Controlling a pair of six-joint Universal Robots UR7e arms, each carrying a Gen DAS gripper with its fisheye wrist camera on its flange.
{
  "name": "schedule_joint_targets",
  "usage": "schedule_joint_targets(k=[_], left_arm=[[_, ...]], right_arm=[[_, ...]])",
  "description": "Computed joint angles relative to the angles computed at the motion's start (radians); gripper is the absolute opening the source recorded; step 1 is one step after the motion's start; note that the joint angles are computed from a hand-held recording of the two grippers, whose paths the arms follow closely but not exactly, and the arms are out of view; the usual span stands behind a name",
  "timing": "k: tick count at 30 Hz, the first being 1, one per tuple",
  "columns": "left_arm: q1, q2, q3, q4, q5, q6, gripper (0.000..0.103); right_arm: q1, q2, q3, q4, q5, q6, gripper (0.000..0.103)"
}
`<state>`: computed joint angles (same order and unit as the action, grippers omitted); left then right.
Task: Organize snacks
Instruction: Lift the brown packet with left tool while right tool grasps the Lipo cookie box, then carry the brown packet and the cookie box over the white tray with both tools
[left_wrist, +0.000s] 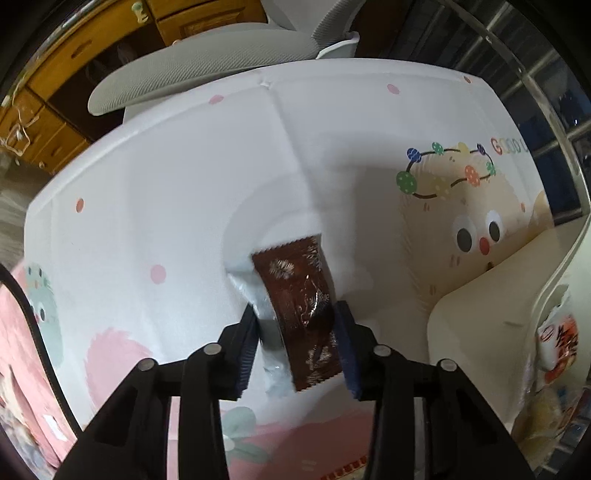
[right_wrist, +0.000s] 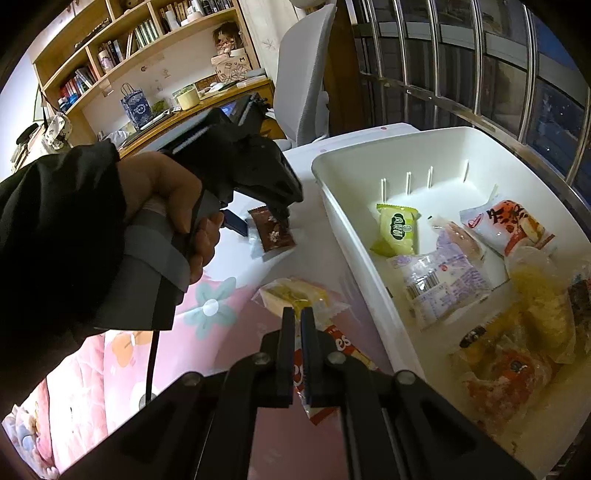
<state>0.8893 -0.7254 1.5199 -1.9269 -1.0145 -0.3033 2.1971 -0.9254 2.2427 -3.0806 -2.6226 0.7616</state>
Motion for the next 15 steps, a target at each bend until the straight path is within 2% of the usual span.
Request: schedule_joint_targets(k=[4,9,15], left_arm=[[0.008,-0.013,-0.001,0.017,-0.031,-0.024,0.026],[0.002,-0.056,0.028,0.022,-0.030,-0.026,0.016],[-0.025,-0.167,0.101,0.026,-0.044,-0.027,0.015]], right_arm=[[0.008,-0.013,0.001,0.029,-0.003,0.011,0.003],[0.026,-0.022,-0.007,0.061,-0.015,0.016,0.001],[0.073,-0.028,-0.016,0.098,-0.038,0.031,0.000]])
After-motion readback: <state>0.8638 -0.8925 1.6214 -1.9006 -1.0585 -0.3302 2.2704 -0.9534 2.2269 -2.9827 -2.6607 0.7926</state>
